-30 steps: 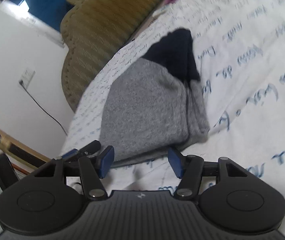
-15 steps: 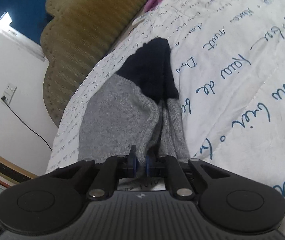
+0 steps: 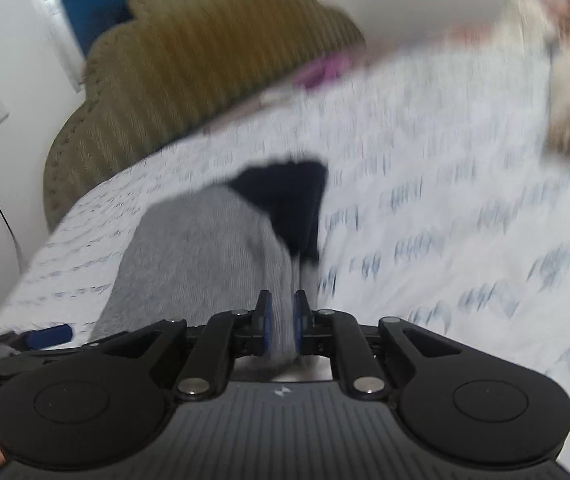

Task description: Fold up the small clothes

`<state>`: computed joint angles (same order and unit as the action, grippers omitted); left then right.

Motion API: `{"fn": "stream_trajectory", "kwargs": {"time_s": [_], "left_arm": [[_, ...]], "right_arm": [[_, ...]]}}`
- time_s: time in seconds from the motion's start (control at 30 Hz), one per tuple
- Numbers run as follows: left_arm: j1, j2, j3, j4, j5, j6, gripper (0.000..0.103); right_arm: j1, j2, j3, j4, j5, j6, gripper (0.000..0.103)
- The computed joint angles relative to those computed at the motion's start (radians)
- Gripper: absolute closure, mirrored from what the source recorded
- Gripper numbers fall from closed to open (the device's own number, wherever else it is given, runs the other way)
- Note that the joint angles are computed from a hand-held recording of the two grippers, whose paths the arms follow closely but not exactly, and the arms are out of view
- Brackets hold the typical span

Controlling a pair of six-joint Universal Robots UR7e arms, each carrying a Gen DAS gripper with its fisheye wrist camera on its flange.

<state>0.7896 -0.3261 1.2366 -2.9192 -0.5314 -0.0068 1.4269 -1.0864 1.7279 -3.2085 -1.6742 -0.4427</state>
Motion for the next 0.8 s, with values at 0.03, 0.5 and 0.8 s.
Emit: {"fn": "stream_trajectory", "kwargs": {"time_s": [0.03, 0.5, 0.8], "left_arm": [[0.0, -0.001, 0.001, -0.003, 0.001, 0.001, 0.01], [-0.009, -0.035, 0.045, 0.023, -0.003, -0.082, 0.01], [-0.018, -0.066, 0.098, 0.039, -0.003, -0.13, 0.01]], "right_arm": [[0.008, 0.004, 0.001, -0.006, -0.012, -0.042, 0.092], [0.036, 0.024, -0.002, 0.052, -0.139, -0.094, 0.026], [0.06, 0.012, 0.041, 0.017, -0.169, -0.116, 0.023]]}}
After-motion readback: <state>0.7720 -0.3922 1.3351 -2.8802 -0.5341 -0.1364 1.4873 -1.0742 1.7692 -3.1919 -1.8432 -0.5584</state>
